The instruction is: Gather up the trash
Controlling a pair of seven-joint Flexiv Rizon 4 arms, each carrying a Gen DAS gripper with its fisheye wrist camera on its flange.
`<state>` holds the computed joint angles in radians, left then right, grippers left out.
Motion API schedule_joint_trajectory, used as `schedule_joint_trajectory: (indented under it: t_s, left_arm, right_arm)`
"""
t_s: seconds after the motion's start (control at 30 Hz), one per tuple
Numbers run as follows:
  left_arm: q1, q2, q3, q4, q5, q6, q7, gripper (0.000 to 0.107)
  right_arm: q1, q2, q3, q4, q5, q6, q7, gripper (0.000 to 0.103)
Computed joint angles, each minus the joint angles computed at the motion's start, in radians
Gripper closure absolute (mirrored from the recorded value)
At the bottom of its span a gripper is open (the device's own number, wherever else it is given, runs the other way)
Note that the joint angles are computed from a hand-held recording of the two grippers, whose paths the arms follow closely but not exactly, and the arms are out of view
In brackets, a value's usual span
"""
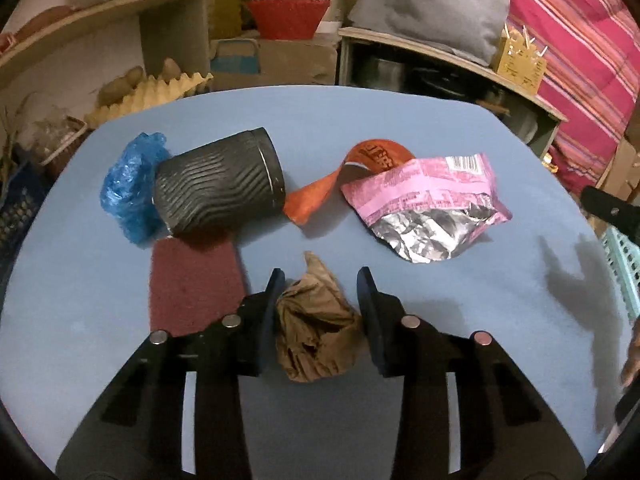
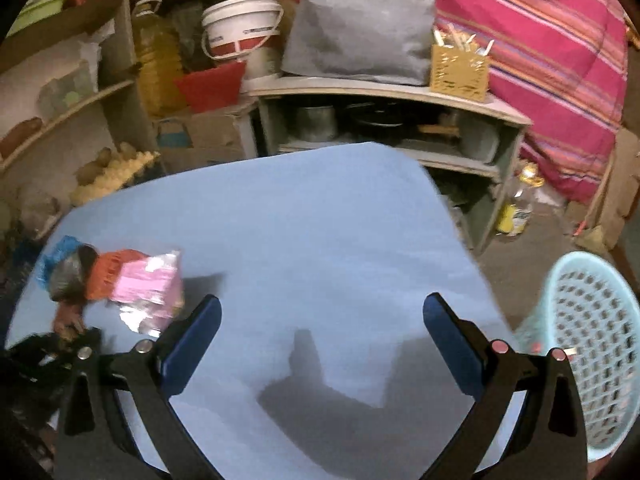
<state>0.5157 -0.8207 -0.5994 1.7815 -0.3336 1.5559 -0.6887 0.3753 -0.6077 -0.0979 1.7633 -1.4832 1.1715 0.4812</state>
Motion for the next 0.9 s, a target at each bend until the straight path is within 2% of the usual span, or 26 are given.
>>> schedule_joint_trajectory:
  t_s: [0.1,0.23,0.33,0.53,0.73,0.8,0.87,0.9]
  left_arm:
    - [0.027,-0.005,-0.033,0.015,0.023,0.047,0.013,0.071]
    - [0.102,-0.016,-0.125,0.035,0.087,0.131,-0.001,0.071]
    - [0.086,-0.028,-0.103,-0.001,0.122,0.19,-0.043,0.071]
    - [0.049,-0.053,-0.039,-0.098,0.147,0.174,-0.137,0.071]
    - [0.018,-0.062,0.017,-0.147,0.202,0.178,-0.182,0.071]
    - [0.021,-0.067,0.013,-0.155,0.21,0.173,-0.191,0.071]
    - [0.02,-0.07,0.016,-0.162,0.215,0.17,-0.198,0.071]
    - [0.017,-0.071,0.021,-0.166,0.215,0.166,-0.202,0.071]
  right_arm:
    - [0.015,-0.04,0.003,-0.058,0.022,0.014,-0.033,0.004]
    - [0.048,-0.075,-0.019,-0.115,0.011,0.032,-0.04,0.004]
    - [0.064,-0.112,-0.024,-0.164,0.05,0.042,-0.089,0.005]
    - [0.097,-0.184,-0.052,-0.255,0.179,0.082,-0.209,0.005]
    - [0.1,-0.25,-0.028,-0.322,0.371,0.102,-0.395,0.005]
    - [0.096,-0.268,-0.015,-0.334,0.42,0.135,-0.447,0.013]
    - [0.102,-0.277,-0.013,-0.34,0.455,0.146,-0.493,0.037]
    - [0.106,-0.279,-0.016,-0.341,0.467,0.156,-0.51,0.041]
